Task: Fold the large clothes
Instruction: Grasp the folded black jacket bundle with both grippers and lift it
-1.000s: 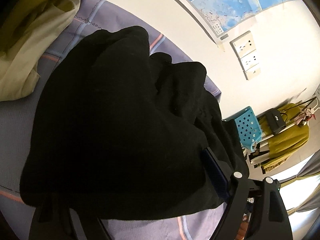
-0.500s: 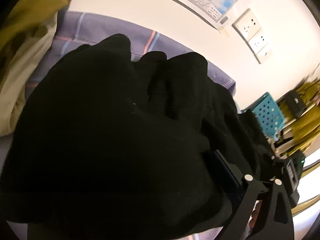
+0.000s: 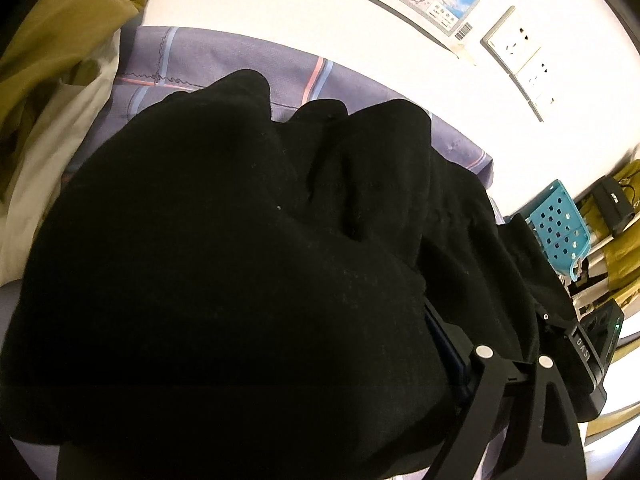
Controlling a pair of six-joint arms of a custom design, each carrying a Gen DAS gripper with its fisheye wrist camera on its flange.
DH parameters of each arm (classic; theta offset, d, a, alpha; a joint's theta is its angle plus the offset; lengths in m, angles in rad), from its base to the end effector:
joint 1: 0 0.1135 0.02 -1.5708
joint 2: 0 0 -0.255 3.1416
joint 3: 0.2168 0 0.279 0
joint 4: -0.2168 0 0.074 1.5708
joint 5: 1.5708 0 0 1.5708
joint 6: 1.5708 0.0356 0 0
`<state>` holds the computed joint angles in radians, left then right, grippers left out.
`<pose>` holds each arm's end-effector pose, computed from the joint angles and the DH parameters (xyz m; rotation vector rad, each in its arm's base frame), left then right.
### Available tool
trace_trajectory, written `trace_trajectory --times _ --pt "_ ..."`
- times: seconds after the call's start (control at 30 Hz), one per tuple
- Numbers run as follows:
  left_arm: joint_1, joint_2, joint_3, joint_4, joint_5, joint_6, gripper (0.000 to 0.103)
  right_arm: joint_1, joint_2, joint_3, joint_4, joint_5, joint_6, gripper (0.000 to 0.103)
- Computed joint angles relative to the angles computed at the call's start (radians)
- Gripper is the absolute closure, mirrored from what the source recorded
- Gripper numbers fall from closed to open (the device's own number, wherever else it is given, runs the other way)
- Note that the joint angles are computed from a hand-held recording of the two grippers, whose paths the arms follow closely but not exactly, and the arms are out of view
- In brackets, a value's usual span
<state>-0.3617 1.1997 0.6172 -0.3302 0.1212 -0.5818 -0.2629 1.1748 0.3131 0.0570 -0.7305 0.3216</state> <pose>0.2369 -0.0942 0.1649 -0.2282 2.5474 -0.5350 0.2131 -0.0328 0.1086 0.3171 2.2603 0.8889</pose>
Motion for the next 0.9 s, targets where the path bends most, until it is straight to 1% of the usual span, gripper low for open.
trace_trajectory --times 0.1,0.17,0.23,0.27,0.3,0.33,0.43,0.53,0.6,0.67,0.73,0.8,0.83,0.87,0.9 --pt "0.013 -0.001 -0.014 0.031 0.022 0.0 0.007 0.018 0.007 -0.001 0.025 0.019 0.008 0.04" --pt "0.002 0.016 -0.013 0.065 0.014 -0.033 0.007 0.025 0.014 0.003 0.037 0.024 0.017 0.038" --pt "0.004 0.018 -0.012 0.068 0.01 -0.038 0.007 0.033 0.021 0.008 0.039 0.031 0.011 0.038" --pt "-0.001 0.026 -0.004 0.06 0.002 -0.034 0.008 0.034 0.026 0.012 0.038 0.03 0.003 0.039" --pt "-0.003 0.024 -0.001 0.049 -0.009 -0.028 0.013 0.035 0.033 0.017 0.033 0.028 -0.008 0.041" --pt "-0.012 0.027 0.009 0.03 -0.033 -0.028 0.018 0.029 0.04 0.019 0.033 0.023 -0.015 0.046" --pt "-0.015 0.03 0.017 0.014 -0.045 -0.011 0.023 0.015 0.062 0.031 0.017 -0.004 -0.037 0.052" --pt "-0.025 0.034 0.021 0.011 -0.062 0.007 0.027 0.013 0.076 0.039 0.014 -0.016 -0.042 0.053" --pt "-0.018 0.032 0.017 0.016 -0.058 0.018 0.028 0.012 0.089 0.046 0.016 -0.028 -0.044 0.05" --pt "-0.018 0.037 0.015 0.023 -0.061 0.021 0.029 0.016 0.091 0.052 0.018 -0.034 -0.037 0.038" --pt "-0.02 0.04 0.016 0.02 -0.066 0.03 0.031 0.049 0.081 0.06 0.007 -0.003 -0.043 0.034" --pt "-0.017 0.045 0.02 0.019 -0.059 0.035 0.034 0.071 0.081 0.06 0.018 0.032 -0.043 0.041" --pt "-0.013 0.046 0.021 0.016 -0.051 0.037 0.036 0.068 0.094 0.062 0.028 0.032 -0.038 0.054" --pt "-0.009 0.046 0.027 0.006 -0.042 0.041 0.037 0.058 0.119 0.07 0.03 0.004 -0.046 0.067" --pt "-0.008 0.043 0.029 -0.002 -0.038 0.047 0.042 0.05 0.137 0.076 0.031 -0.022 -0.052 0.07"
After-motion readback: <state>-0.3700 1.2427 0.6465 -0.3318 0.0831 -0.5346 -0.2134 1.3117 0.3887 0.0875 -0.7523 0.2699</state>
